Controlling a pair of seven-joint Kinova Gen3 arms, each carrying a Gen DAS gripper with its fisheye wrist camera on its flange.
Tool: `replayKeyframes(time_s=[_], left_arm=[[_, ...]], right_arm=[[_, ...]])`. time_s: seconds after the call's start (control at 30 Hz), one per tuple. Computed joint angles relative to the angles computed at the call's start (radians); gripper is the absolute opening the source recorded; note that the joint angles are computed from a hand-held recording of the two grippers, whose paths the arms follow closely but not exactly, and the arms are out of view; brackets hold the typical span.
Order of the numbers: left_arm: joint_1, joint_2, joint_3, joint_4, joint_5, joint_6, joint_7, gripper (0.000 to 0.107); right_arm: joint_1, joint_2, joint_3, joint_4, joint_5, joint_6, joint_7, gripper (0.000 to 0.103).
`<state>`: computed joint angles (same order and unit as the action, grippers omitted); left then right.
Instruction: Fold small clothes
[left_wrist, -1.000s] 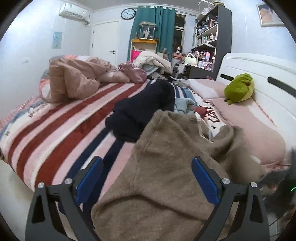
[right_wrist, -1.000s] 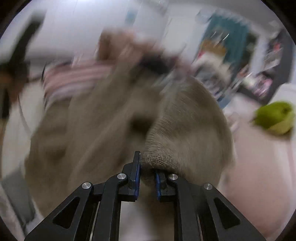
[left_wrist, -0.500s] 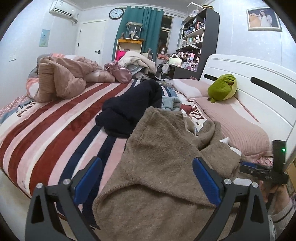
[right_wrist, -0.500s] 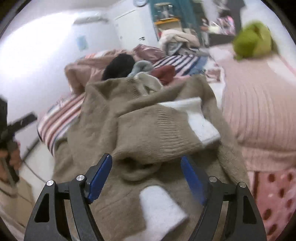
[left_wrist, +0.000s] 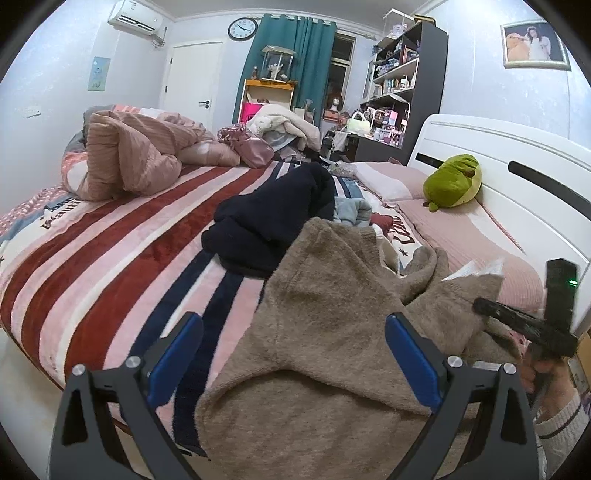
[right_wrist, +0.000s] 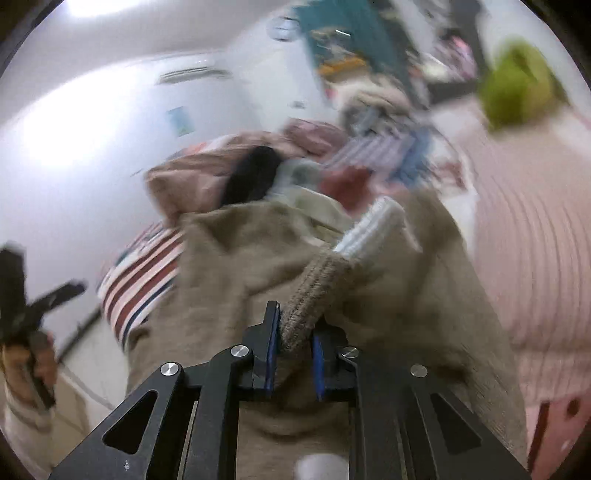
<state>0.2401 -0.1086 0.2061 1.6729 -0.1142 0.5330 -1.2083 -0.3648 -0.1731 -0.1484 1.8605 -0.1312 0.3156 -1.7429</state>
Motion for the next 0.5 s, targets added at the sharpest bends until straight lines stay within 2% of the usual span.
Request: replayKeyframes(time_s=[0.1,0.17,0.23,0.3,0.37,0.4,0.43,0.47,0.5], left_arm=[[-0.076,-0.018,0.029,0.024,0.113,-0.017,-0.114,0.098],[-0.102,-0.028,0.03,0.037,0.194,-0.023,-0.196,0.098],[-0.055,-0.035,-0.035,0.052,0.261,-0.03,-0.277,0.098],[0.032,-0.036,-0.127,0.063,0.325,-0.025,-0.358,0.098],[0.123,-0.024,-0.22,0.056,0.397,0.003,-0.44,0.101],[0.169,-0.018,-0.266,0.056,0.436,0.015,-0.48,0.101],[0.216,-0.009,-0.312,0.058,0.477,0.023,-0.521,0.101],[0.261,0.005,-0.359,0.057,0.518,0.034,-0.562,0.101],[0.307,0.026,-0.405,0.051,0.558,0.056,-0.602,0.101]], right_arm=[[-0.126,0.03,-0.01,-0.1,0.031,0.122,0.104,0.01],[-0.218,0.09,-0.004,-0.162,0.086,0.203,0.102,0.01],[-0.288,0.156,-0.011,-0.206,0.167,0.285,0.094,0.013],[-0.362,0.213,0.005,-0.238,0.244,0.366,0.072,0.018],[-0.362,0.226,-0.008,-0.253,0.268,0.424,0.03,0.024],[-0.334,0.216,-0.028,-0.252,0.255,0.428,0.007,0.026],[-0.288,0.192,-0.057,-0.237,0.226,0.417,-0.002,0.034],[-0.242,0.151,-0.072,-0.207,0.185,0.389,-0.015,0.049],[-0.195,0.116,-0.093,-0.173,0.161,0.353,-0.016,0.056]])
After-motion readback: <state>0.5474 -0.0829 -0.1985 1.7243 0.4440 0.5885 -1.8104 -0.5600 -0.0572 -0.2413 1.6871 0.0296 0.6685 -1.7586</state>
